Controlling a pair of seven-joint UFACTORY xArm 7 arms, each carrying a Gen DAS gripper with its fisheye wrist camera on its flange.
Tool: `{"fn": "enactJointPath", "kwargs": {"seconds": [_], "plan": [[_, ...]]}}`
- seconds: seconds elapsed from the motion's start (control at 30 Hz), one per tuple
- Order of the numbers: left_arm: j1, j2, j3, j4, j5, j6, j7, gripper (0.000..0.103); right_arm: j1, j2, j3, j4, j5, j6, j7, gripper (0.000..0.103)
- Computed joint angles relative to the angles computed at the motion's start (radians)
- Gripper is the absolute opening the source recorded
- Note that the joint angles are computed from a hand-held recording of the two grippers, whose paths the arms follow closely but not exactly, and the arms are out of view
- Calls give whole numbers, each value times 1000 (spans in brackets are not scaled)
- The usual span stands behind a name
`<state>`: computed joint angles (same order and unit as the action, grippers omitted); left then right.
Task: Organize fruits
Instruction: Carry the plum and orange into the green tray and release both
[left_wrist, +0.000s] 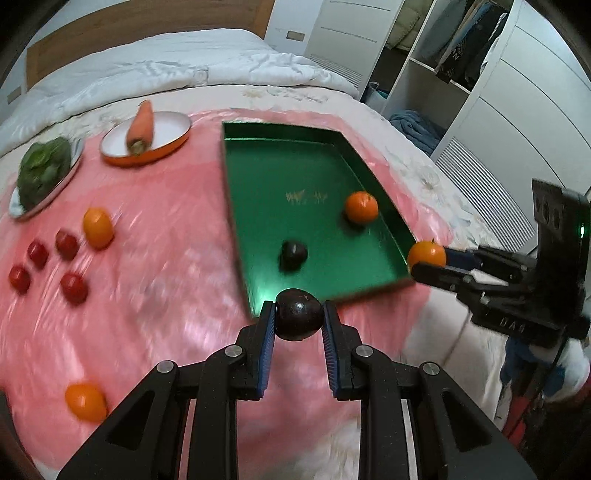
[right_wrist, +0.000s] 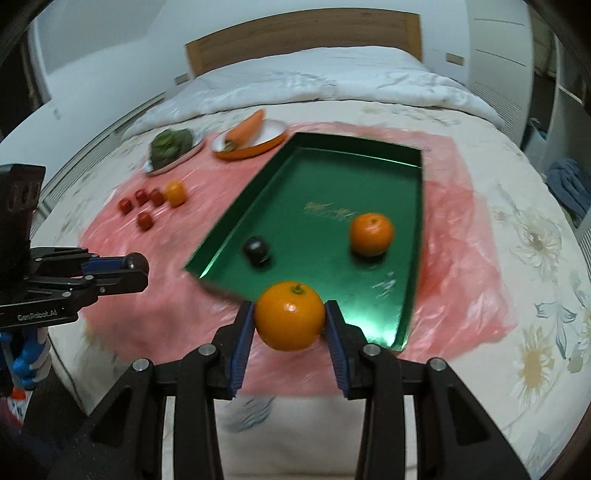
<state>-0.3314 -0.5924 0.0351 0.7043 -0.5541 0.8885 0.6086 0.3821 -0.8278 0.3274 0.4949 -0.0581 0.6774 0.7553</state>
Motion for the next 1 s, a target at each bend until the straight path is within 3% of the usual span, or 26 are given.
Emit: {"fn": "enactJointPath", "kwargs": {"seconds": [0.33,0.53,0.83,0.9,0.97,1.0], "plan": [[-12,288,-86,148,1,-179,-81,21,-77,105,-64,-52,-21,-124,-32,51],[-4,368,-122,175,57,-221,-134,21,-90,157,-61,-50,-36,-138,-46,51],[1,415,-144,187,114,-215,-184,22,-93,178,-48,-35,-58,-118,-46,51],[1,416,-150,191,132,-214,-200,23,-93,187,-42,-24,-65,-103,-43,61],[0,419,-151,201,138,-211,-205,32,-101,196,-27,-10,-81,-91,-30,97],[-1,412,-150,200,137,-212,-205,41,-104,195,-21,-6,-89,-85,-23,100]]}}
